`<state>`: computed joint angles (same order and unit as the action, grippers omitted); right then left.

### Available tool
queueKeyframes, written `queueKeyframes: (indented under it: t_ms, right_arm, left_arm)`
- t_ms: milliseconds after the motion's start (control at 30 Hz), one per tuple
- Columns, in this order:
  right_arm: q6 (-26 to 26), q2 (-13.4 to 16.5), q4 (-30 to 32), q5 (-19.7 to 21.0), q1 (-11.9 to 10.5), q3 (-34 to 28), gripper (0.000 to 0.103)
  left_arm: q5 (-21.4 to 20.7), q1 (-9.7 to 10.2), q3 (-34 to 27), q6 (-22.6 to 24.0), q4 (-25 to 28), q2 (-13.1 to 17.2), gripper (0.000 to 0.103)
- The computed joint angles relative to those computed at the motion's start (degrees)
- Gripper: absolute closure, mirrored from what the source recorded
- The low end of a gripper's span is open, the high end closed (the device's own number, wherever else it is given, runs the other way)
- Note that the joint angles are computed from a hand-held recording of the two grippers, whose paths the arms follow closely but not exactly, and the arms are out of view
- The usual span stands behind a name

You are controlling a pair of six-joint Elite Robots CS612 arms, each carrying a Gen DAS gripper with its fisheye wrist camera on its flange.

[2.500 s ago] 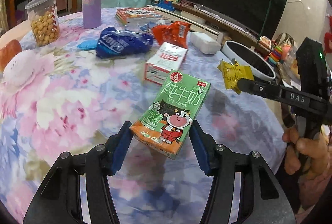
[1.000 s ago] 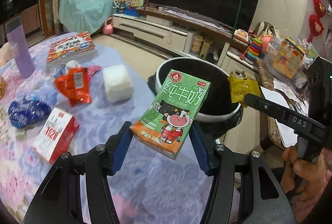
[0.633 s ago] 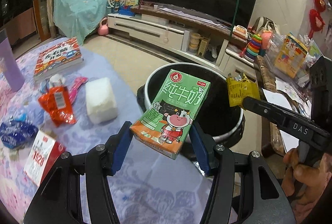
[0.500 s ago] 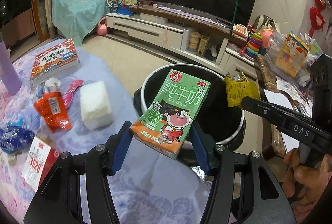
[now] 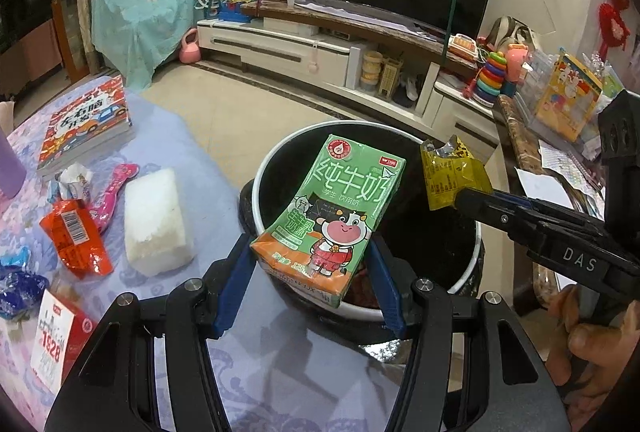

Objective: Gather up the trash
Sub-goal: 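Carry the green carton and yellow bag over the trash bin with both tools, then open both tools to drop the carton and bag into the bin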

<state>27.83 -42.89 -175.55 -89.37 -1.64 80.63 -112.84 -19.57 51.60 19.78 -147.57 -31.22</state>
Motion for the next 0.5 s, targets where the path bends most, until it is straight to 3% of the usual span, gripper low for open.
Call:
queueKeyframes:
  t_ms: [200, 233, 300, 333, 500]
  right_arm:
    - [-0.4, 0.2, 0.9, -0.1, -0.1, -0.5, 0.068]
    - [-0.6, 0.2, 1.2, -0.3, -0.1, -0.6, 0.065]
    - [-0.4, 0.2, 1.8, -0.4, -0.2, -0.7, 0.058]
    - [-0.3, 0.1, 1.7, -0.3, -0.2, -0.6, 0.057]
    - [0.8, -0.1, 1.3, -0.3, -0.2, -0.1, 0.030]
  left_arm:
    - [0.5, -0.27, -1.1, 0.4, 1.5, 0.6, 0.045]
    - [0.7, -0.28, -1.2, 0.4, 1.7, 0.6, 0.043]
    - [0.3, -0.11, -1.0, -0.2, 1.6, 0.6, 0.030]
    - [0.0, 0.02, -0.8, -0.7, 1.3, 0.5, 0.028]
    - [-0.7, 0.63, 0.6, -2.0, 0.1, -0.1, 0.026]
